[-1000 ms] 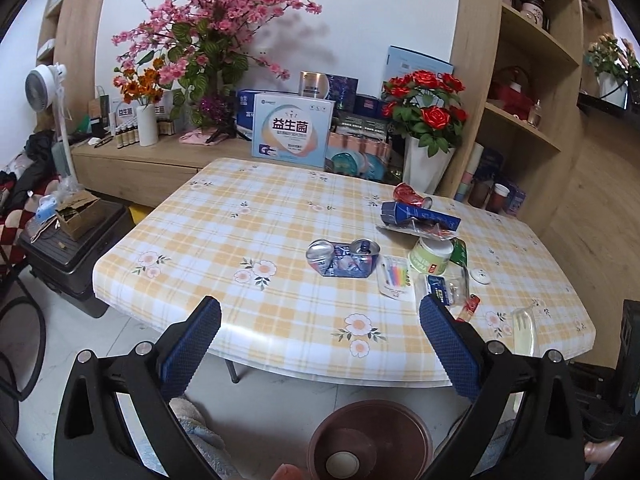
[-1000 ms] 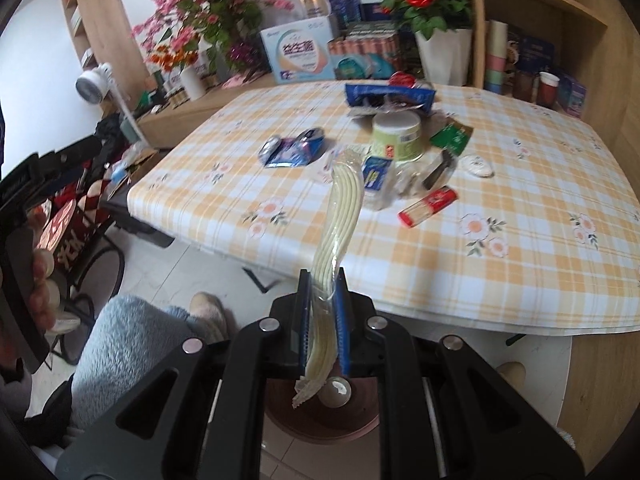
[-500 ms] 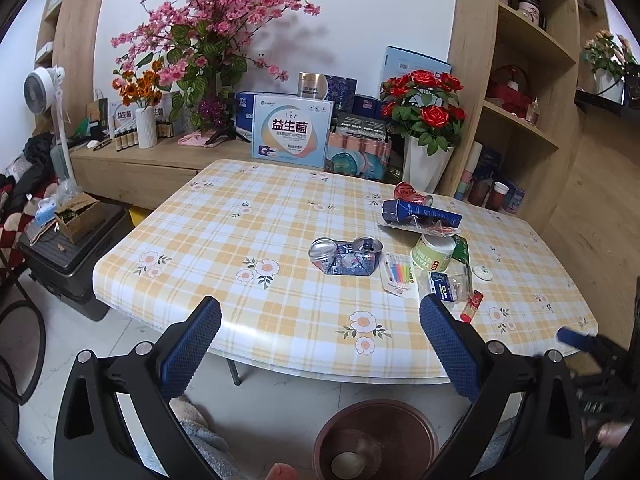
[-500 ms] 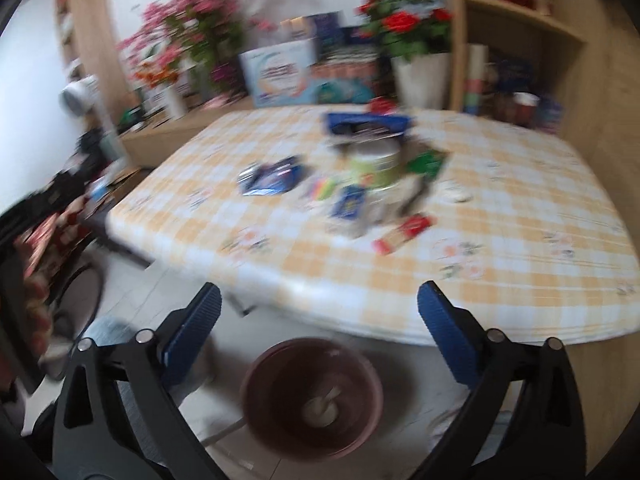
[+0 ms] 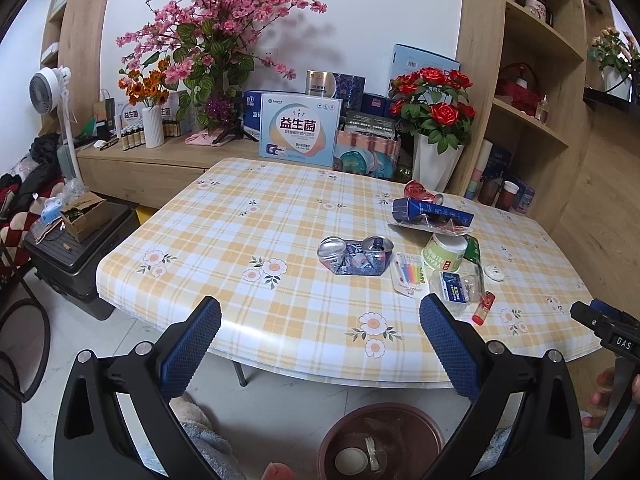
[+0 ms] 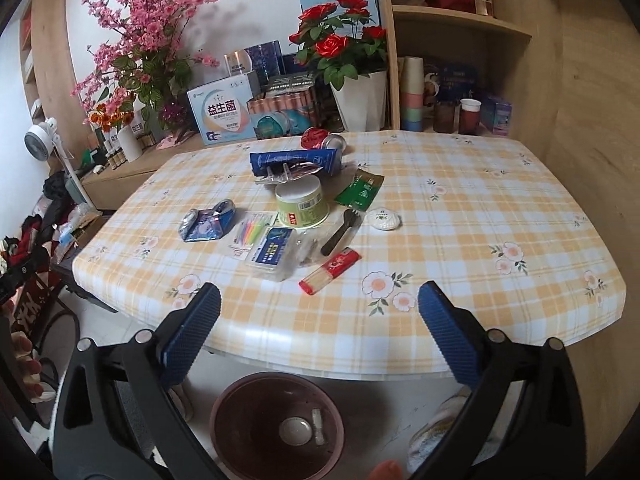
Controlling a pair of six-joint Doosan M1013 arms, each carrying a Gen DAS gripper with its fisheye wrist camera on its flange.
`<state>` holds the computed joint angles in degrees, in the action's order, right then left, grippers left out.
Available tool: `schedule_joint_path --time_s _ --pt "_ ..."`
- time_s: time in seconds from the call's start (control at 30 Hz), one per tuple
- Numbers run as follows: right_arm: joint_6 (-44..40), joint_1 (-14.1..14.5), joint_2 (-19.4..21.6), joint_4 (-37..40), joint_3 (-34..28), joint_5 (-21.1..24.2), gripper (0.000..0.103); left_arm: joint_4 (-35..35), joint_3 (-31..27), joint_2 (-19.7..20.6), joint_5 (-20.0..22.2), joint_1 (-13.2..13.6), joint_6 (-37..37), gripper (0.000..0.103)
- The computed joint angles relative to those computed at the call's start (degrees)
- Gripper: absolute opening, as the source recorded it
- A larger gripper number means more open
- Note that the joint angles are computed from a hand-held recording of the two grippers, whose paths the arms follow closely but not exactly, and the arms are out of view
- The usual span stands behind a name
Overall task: Collect trash
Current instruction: 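Reach the left tool to the crushed blue can and grasp it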
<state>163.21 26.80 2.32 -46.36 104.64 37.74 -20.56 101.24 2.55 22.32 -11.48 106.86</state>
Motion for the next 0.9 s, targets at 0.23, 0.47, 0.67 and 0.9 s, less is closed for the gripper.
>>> schedule_joint_path --time_s 0.23,0.47,0.67,0.9 --pt "-2.32 0.04 1.02 -0.60 -0.76 0.80 0.097 -1.05 -1.91 1.66 3.83 0.45 -0.79 0.097" --pt "-4.01 -1.06 2.14 0.39 -1.52 0.75 0.097 1.97 -3.90 3.66 6.56 -0.26 -3.07 0.097" --pt "-8.95 -2.72 3.71 4.57 -2.53 -0.67 0.097 -1.22 -7.65 7.20 9.27 -1.57 1.42 0.097" --pt "-16.49 -6.43 5.17 13.69 -2.81 -6.99 0.097 1.21 -15.34 15.39 12.56 -4.84 4.13 0.086"
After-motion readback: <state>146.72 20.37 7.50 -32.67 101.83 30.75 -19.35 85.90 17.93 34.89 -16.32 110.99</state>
